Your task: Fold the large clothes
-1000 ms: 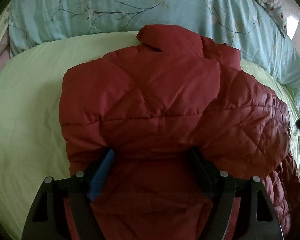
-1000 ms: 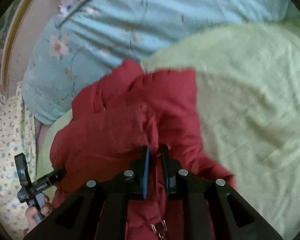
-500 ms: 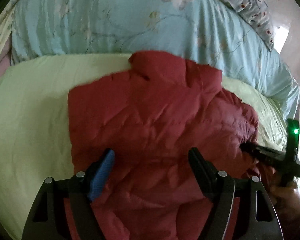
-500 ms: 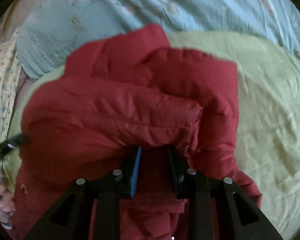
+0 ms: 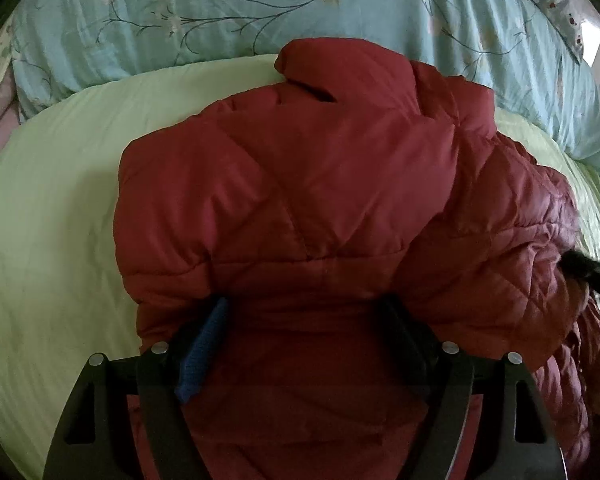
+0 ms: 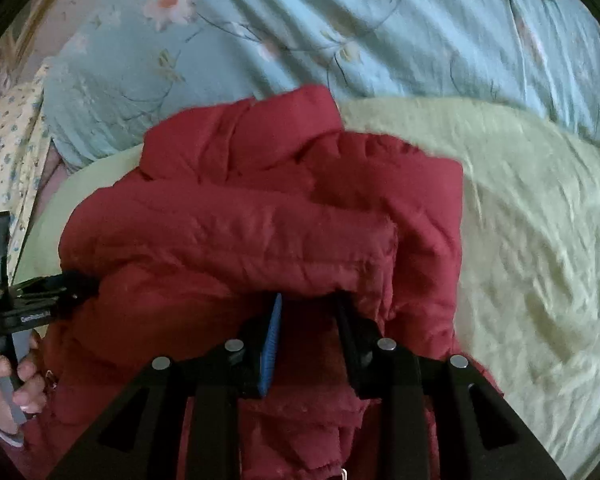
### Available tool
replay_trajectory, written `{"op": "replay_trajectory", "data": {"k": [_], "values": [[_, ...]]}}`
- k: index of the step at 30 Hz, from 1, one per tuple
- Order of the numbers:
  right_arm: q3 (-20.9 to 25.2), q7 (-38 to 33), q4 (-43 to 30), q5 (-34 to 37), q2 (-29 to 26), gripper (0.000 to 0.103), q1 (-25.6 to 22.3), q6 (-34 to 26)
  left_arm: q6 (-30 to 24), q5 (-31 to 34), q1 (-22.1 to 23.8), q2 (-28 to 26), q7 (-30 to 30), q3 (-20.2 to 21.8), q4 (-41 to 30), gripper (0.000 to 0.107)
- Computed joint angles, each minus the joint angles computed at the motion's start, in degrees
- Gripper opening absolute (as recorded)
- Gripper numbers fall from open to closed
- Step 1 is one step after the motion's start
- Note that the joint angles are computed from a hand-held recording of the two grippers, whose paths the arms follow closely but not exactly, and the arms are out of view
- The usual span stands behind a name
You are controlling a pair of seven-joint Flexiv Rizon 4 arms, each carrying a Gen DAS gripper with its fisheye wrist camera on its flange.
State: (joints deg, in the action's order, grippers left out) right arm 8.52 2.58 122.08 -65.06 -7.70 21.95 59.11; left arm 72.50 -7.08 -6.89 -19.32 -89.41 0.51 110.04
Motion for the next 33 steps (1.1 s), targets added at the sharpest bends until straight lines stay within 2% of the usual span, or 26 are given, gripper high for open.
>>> {"op": "replay_trajectory", "data": {"k": [2, 6, 18, 21, 23, 27, 29, 31, 33], "values": [[0.21, -3.37, -0.41, 4.28, -1.54, 0.03, -0.12, -0.57, 0.73, -0.48, 0.51, -0.3, 1.09, -0.55, 0.11, 0.079], [-1.53, -1.04, 0.98, 2.14, -2.41, 0.028, -0.98, 3.91, 3.34, -0.77, 0.82, 0.3, 2.3, -0.69, 2.41, 0.08], [-1.84, 1.08, 1.62, 0.42, -2.16, 0.029, -1.09, 5.08, 0.59, 1.32, -0.42, 1.17, 0.66, 0.99, 1.67, 0.081], [-1.75, 0.98, 1.84, 0.87, -1.98, 0.029, -1.33, 5.54, 0.75, 1.25, -0.1, 3.01, -0.07, 0.98, 3.47, 0.081], [-1.67, 0.58, 1.82, 1.59, -1.91, 0.029, -1.42, 5.58, 1.82, -1.26, 1.28, 4.34, 1.73, -0.52, 5.7, 0.081], [-0.24, -2.77, 0.93, 8.36, -1.19, 0.029, -0.76, 3.21, 0.71, -3.92, 1.91, 7.57, 2.1, -0.72, 8.37, 0.081], [0.42, -3.15, 1.39, 9.23, 0.56, 0.033, -0.13, 2.5, 1.15, -4.39, 1.85, 10.24, 1.72, -0.36, 10.66, 0.079], [1.08, -1.74, 3.24, 7.98, 3.1, 0.036, -0.12, 3.78, 3.07, -8.21, 2.43, 12.83, 4.6, -1.26, 14.2, 0.079], [2.25, -1.52, 5.08, 8.35, 5.45, 0.041, -0.22, 4.23, 3.81, -8.91, 2.15, 15.37, 5.01, -0.72, 17.29, 0.079]]}}
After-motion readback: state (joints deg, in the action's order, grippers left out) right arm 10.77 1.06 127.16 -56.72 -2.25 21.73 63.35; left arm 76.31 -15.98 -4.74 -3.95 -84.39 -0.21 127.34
